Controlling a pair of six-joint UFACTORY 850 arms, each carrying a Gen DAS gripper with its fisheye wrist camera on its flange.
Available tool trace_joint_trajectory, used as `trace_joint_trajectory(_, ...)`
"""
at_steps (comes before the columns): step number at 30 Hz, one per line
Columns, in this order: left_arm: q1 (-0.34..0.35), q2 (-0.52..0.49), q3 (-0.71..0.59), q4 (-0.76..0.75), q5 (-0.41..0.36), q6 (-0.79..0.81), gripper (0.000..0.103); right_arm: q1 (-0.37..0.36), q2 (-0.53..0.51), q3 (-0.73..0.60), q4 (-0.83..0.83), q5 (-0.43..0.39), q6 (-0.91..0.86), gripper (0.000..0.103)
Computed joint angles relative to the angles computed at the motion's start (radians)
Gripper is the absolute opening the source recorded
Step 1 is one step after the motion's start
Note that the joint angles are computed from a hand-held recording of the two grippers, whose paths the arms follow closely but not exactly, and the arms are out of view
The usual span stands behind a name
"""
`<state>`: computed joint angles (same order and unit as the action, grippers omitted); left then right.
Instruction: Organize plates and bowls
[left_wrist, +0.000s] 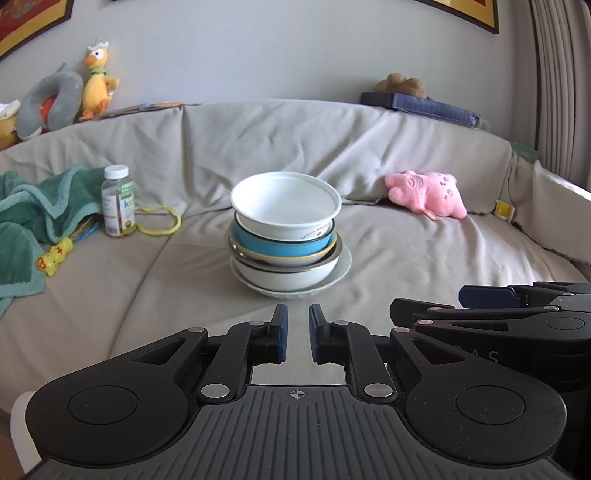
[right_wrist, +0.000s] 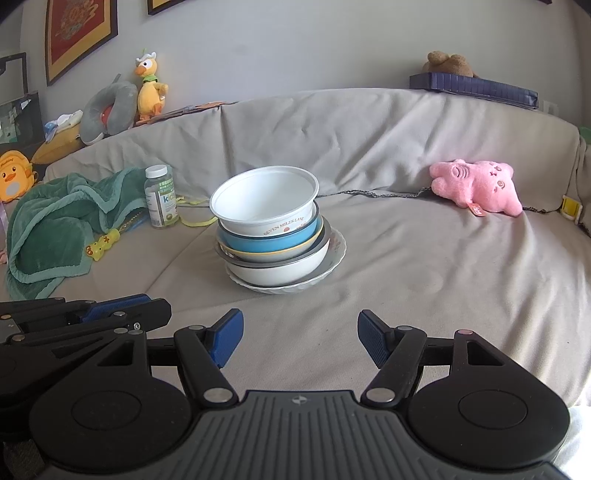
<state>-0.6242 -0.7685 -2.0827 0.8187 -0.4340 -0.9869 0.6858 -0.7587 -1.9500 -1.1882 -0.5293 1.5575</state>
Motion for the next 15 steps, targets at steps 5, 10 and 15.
trace_joint_trajectory(5, -0.001, -0.001, -0.002, -0.01, -0.004, 0.008, 0.014, -0.001, 0.001, 0.002, 0.005, 0.004, -0.003, 0.069)
trace_joint_trajectory(10, -0.001, -0.004, -0.005, -0.033, -0.014, 0.021, 0.014, -0.002, 0.001, 0.003, 0.012, 0.007, -0.01, 0.07)
trace_joint_trajectory(15, 0.0, -0.004, -0.004, -0.036, -0.013, 0.025, 0.014, -0.006, 0.004, 0.009, 0.021, 0.018, -0.02, 0.07)
